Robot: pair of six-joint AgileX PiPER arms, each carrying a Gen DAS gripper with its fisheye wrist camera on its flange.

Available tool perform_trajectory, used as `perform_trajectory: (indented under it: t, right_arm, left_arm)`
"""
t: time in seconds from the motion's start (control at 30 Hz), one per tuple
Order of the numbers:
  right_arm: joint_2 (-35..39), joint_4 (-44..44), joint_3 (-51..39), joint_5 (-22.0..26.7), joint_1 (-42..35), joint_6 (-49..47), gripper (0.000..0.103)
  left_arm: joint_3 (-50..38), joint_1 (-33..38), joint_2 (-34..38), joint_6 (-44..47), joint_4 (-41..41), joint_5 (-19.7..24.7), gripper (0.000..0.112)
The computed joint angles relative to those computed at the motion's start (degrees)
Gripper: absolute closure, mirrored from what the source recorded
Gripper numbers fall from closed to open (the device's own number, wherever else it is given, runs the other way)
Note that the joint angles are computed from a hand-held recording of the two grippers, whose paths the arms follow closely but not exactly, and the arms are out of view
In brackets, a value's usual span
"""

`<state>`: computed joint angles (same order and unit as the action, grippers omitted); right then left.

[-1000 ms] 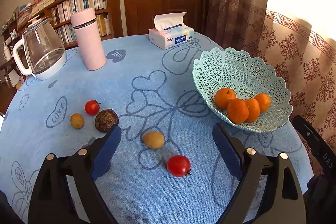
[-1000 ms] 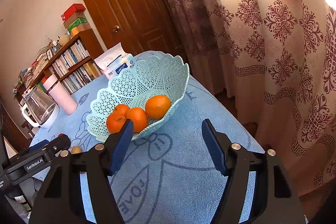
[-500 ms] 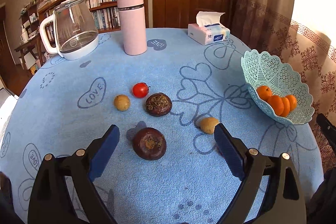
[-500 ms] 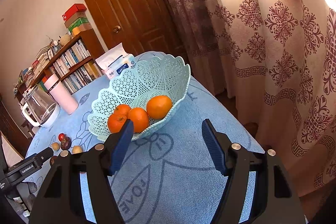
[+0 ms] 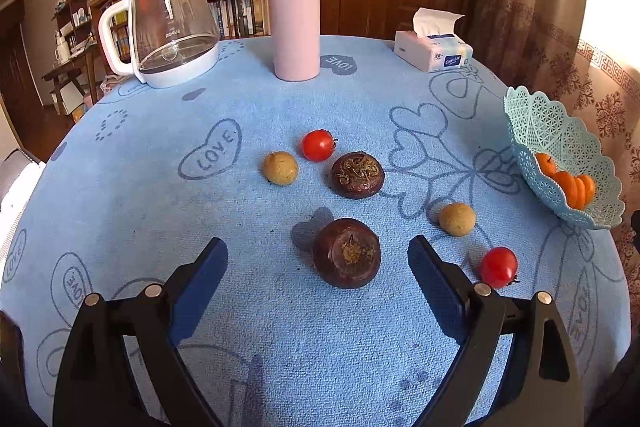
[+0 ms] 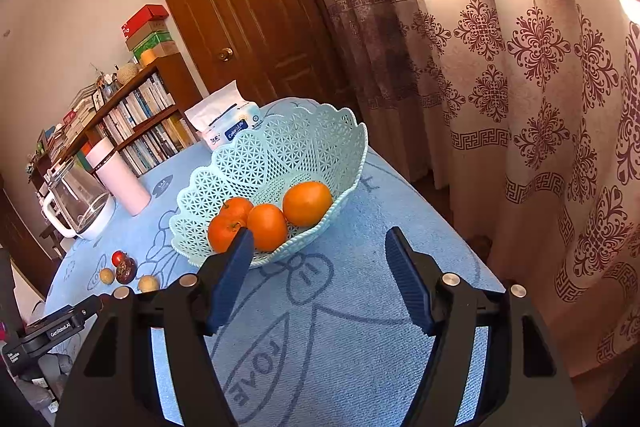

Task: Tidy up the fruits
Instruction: 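Withdraw the left tool and grasp the dark brown fruit again, then reach the right tool to the red tomato and grasp it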

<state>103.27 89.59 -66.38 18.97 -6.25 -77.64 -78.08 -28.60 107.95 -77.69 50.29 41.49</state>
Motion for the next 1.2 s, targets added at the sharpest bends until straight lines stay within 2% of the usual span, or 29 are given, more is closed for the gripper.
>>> perform_trajectory:
  t: [0.2, 0.27, 0.5, 0.67, 0.8, 1.0, 1.2]
  right_arm:
    - [0.0, -0.1, 0.0, 0.0, 0.0, 0.1, 0.033]
    - [0.0, -0.1, 0.0, 0.0, 0.0, 0.1, 0.033]
    - [0.0, -0.2, -0.1, -0.1, 0.1, 0.3, 0.033]
    - [0.0, -0.3, -0.1, -0.2, 0.1, 0.2, 0.033]
    - [0.0, -0.1, 0.1, -0.8, 0.3, -0.1, 0.033]
    - [-0.1, -1.5, 0.0, -2.4, 1.1, 0.7, 0.033]
    - [-0.4, -6.1, -0.4, -4.5, 2.3, 4.3, 0.033]
  left_arm:
    - [-1.3, 0.8, 1.9, 1.6, -1.7, -0.6, 0.022]
    - [-1.8, 1.2, 2.5, 2.4, -2.6, -0.9, 0.025]
    - [-3.9, 2.3, 4.3, 7.0, -6.7, -1.6, 0.049]
    - [-3.5, 2.7, 4.5, 8.6, -8.1, -3.7, 0.062]
    - [-0.7, 2.7, 2.8, 5.0, -5.4, -6.5, 0.069]
    - [4.8, 4.5, -0.7, -1.8, -3.0, -11.3, 0.069]
    - [10.7, 5.6, -4.3, -10.4, 2.7, -15.3, 0.069]
